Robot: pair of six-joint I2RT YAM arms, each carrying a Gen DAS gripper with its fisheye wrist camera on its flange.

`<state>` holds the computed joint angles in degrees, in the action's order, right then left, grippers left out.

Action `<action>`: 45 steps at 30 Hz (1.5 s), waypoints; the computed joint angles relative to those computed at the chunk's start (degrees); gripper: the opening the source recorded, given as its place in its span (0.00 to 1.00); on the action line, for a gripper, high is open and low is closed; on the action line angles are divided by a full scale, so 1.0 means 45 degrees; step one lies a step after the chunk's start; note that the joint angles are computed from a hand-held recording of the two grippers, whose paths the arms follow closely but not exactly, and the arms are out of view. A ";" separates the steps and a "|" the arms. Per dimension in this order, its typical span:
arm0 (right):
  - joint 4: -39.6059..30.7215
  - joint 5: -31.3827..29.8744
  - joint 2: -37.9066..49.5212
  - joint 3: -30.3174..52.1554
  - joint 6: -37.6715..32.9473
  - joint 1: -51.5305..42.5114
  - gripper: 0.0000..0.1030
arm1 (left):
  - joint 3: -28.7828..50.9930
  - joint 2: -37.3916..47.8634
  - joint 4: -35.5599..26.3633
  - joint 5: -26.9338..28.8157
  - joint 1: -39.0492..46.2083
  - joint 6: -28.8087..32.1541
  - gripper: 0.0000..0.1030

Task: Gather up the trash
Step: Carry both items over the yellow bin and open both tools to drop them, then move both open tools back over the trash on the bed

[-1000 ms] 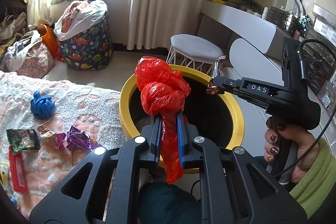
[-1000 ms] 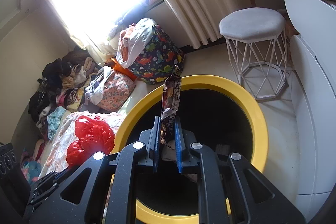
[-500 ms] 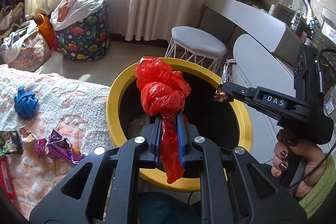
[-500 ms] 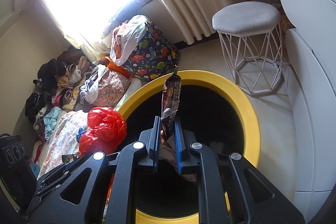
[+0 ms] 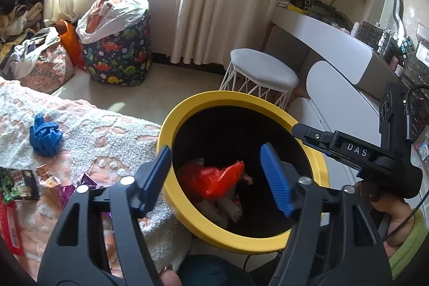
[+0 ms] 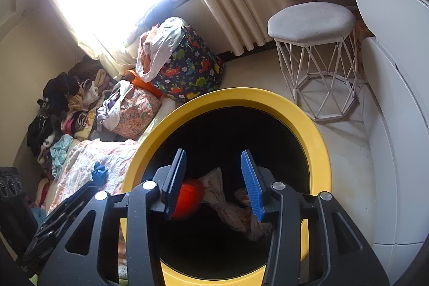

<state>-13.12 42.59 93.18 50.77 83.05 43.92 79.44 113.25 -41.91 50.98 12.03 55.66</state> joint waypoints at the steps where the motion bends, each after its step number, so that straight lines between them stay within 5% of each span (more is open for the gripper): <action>1: -0.0080 0.0073 0.0032 0.0064 0.0039 0.0035 0.46 | -0.0004 -0.0030 0.0028 0.0134 0.0112 -0.0034 0.78; 4: -0.0099 0.0201 0.0053 0.0147 -0.0076 0.0069 0.49 | 0.0060 -0.0078 0.0090 0.0328 0.0366 -0.0274 0.89; 45: -0.0324 0.0064 0.3097 0.5090 -0.4627 0.1074 0.53 | 0.3532 0.1590 -0.0739 0.1024 0.3226 -0.1283 0.89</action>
